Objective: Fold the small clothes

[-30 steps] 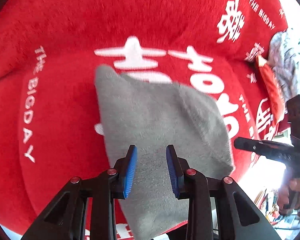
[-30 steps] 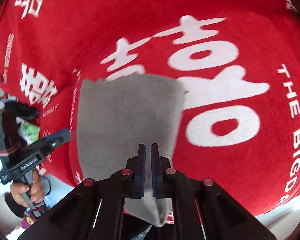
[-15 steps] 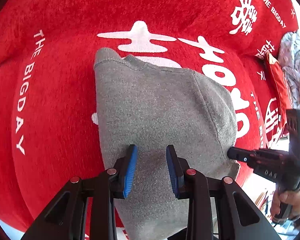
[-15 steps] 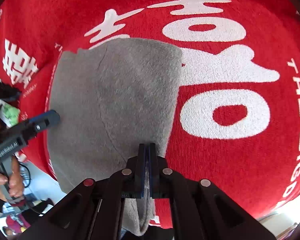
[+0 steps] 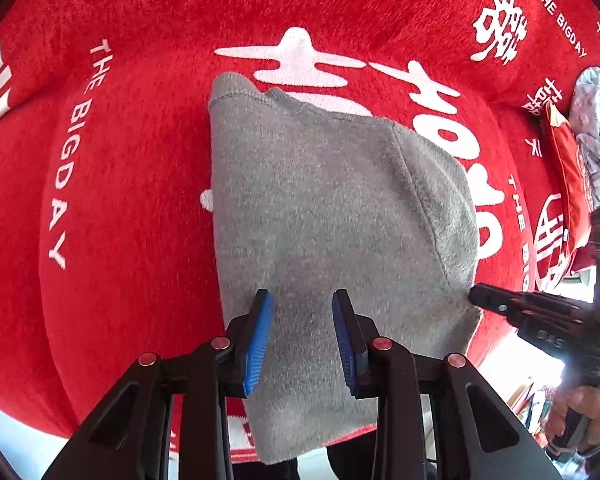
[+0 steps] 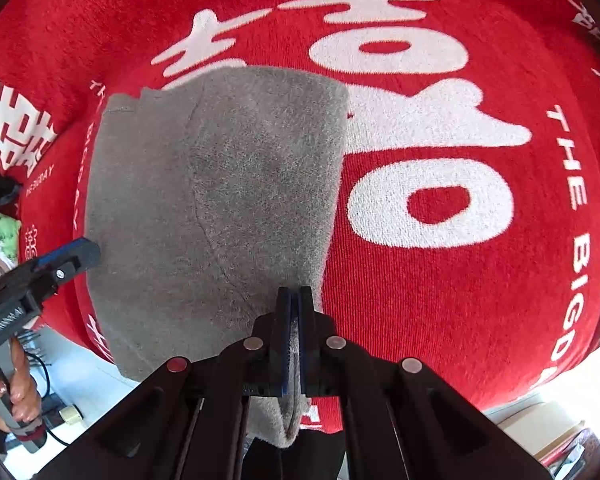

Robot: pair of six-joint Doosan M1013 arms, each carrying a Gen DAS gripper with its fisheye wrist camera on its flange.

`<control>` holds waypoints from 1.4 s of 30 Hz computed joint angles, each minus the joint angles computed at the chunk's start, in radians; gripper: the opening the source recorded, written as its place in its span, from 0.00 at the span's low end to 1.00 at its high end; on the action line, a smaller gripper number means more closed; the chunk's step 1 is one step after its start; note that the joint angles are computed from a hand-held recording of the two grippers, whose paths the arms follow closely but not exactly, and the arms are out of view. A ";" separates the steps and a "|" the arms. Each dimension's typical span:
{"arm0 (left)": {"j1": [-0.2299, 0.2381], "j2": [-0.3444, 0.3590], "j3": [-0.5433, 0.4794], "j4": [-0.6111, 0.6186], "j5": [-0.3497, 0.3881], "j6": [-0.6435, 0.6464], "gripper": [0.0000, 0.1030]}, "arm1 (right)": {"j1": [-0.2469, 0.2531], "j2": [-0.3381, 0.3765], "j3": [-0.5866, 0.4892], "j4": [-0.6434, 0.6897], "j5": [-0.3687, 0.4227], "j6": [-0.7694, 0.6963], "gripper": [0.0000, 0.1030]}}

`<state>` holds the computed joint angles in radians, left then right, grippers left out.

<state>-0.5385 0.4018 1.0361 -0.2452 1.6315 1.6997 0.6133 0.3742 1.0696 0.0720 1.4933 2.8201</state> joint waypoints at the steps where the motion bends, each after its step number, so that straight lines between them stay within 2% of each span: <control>1: -0.001 -0.001 0.000 0.007 0.004 -0.002 0.32 | 0.007 0.000 -0.008 -0.012 -0.013 -0.005 0.02; 8: 0.002 -0.007 0.002 0.051 0.047 -0.016 0.32 | 0.015 0.037 -0.024 0.073 0.004 -0.075 0.01; 11: 0.005 -0.011 0.001 0.065 0.070 -0.001 0.33 | 0.011 0.015 0.020 0.115 -0.034 -0.023 0.01; 14: 0.008 -0.015 -0.003 0.072 0.093 0.017 0.33 | 0.012 0.002 0.020 0.110 -0.032 0.032 0.01; 16: 0.009 -0.017 -0.008 0.079 0.113 0.018 0.33 | 0.013 -0.002 0.008 0.103 -0.020 0.058 0.03; 17: 0.010 -0.018 -0.013 0.083 0.124 0.016 0.33 | 0.014 0.000 -0.003 0.099 -0.007 0.069 0.08; 25: 0.010 -0.020 -0.055 0.086 0.171 -0.003 0.33 | 0.021 0.008 -0.076 0.069 0.032 0.115 0.08; 31: 0.005 -0.019 -0.100 0.105 0.197 -0.024 0.33 | 0.026 0.034 -0.161 0.055 0.093 0.129 0.08; 32: 0.003 -0.020 -0.107 0.115 0.198 -0.030 0.40 | 0.027 0.040 -0.178 0.047 0.107 0.124 0.13; 33: 0.003 -0.018 -0.115 0.121 0.203 -0.036 0.72 | 0.027 0.051 -0.204 0.039 0.126 0.119 0.19; 34: 0.002 -0.018 -0.121 0.129 0.202 -0.045 0.89 | 0.026 0.055 -0.218 0.033 0.138 0.114 0.45; 35: 0.002 -0.026 -0.122 0.141 0.177 -0.056 0.99 | 0.027 0.064 -0.241 0.021 0.152 0.108 0.73; 36: 0.002 -0.032 -0.121 0.150 0.158 -0.059 0.99 | 0.029 0.073 -0.262 0.004 0.162 0.099 0.78; 40: 0.004 -0.020 -0.151 0.163 0.177 -0.067 0.99 | 0.029 0.110 -0.342 -0.031 0.231 0.071 0.79; 42: 0.002 -0.015 -0.164 0.182 0.188 -0.076 0.99 | 0.032 0.123 -0.371 -0.053 0.259 0.067 0.84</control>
<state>-0.5361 0.3866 0.8724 -0.0630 1.8190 1.6232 0.6450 0.4976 0.6985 0.0191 1.7523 2.8870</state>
